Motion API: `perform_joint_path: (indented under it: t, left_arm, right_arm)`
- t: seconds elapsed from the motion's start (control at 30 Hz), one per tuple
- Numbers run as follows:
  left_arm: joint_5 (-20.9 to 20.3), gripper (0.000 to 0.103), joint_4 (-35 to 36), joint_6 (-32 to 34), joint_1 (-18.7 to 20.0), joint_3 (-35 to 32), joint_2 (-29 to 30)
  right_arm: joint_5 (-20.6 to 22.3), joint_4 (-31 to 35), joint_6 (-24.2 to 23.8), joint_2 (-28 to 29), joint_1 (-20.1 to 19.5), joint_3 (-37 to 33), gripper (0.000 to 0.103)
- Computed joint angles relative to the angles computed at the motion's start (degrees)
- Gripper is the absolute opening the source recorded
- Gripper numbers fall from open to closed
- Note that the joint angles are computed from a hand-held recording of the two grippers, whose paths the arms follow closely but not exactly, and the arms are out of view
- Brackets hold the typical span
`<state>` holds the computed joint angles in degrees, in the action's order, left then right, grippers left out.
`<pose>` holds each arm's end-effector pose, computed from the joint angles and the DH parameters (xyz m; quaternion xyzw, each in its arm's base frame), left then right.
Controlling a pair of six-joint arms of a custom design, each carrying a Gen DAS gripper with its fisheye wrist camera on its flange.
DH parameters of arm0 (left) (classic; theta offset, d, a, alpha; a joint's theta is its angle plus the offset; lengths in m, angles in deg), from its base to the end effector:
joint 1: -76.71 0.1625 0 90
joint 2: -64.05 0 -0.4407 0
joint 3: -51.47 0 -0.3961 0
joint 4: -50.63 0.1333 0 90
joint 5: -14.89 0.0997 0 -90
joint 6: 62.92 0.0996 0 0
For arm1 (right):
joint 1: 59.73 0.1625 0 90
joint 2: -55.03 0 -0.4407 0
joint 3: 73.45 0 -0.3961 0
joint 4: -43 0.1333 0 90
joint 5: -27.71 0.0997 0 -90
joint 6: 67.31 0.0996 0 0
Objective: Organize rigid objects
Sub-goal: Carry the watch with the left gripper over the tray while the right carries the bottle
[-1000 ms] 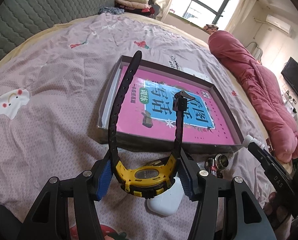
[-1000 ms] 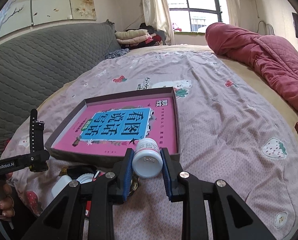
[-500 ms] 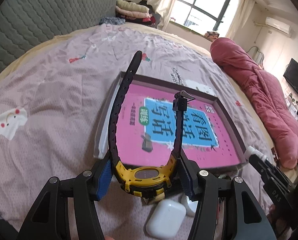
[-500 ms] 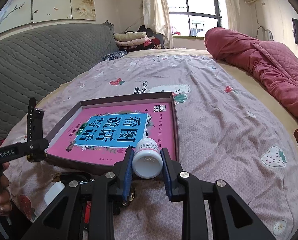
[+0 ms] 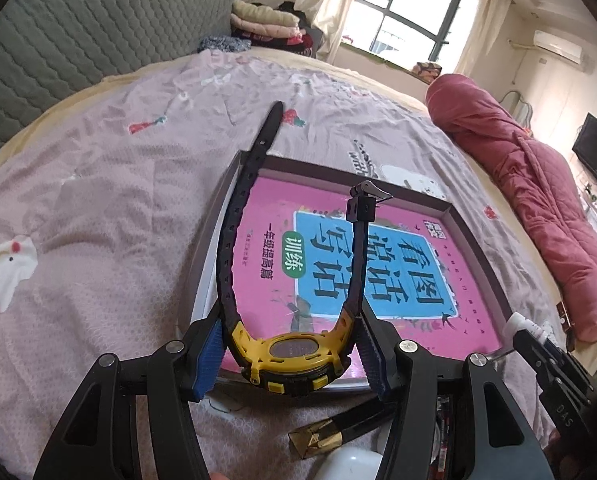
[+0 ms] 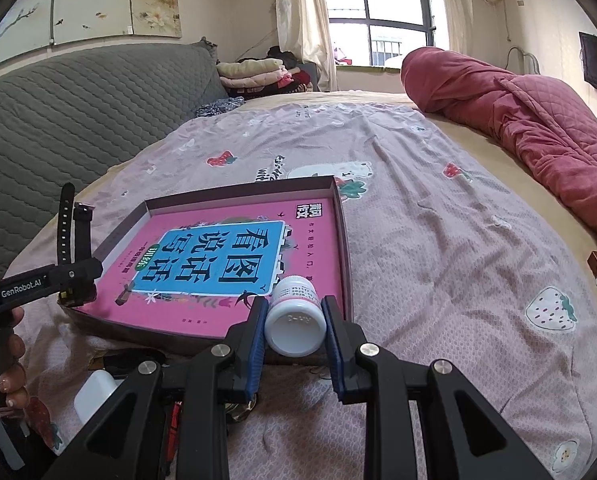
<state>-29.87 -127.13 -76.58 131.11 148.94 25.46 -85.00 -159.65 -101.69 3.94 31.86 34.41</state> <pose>-0.2243 -0.6638 0.0850 0.0759 0.8958 -0.3645 0.2426 0.1122 -0.6230 0.2051 0.1797 -0.8523 0.3916 0.2965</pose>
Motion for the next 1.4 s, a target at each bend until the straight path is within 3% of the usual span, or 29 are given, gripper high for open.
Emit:
perform_joint_path:
  t: [0.67, 1.2, 1.27, 1.4]
  left_arm:
    - [-0.9, 0.060, 8.5, -2.9, 1.3, -3.6, 1.1]
    - [2.8, 0.060, 21.7, -7.4, 0.5, -8.5, 3.5]
    - [4.7, 0.060, 22.3, -6.5, 0.0, -8.3, 3.8]
    - [4.1, 0.060, 22.3, -6.4, 0.1, -8.0, 3.5]
  right_arm:
    - [-3.2, 0.8, 0.8, 4.3, 0.2, -5.4, 0.027]
    - [-6.7, 5.0, 2.5, 5.2, 0.7, -8.0, 0.027]
    - [-6.6, 5.1, 2.6, 5.0, 0.6, -7.8, 0.027]
    - [-7.7, 5.3, 2.1, 5.3, 0.9, -7.9, 0.027]
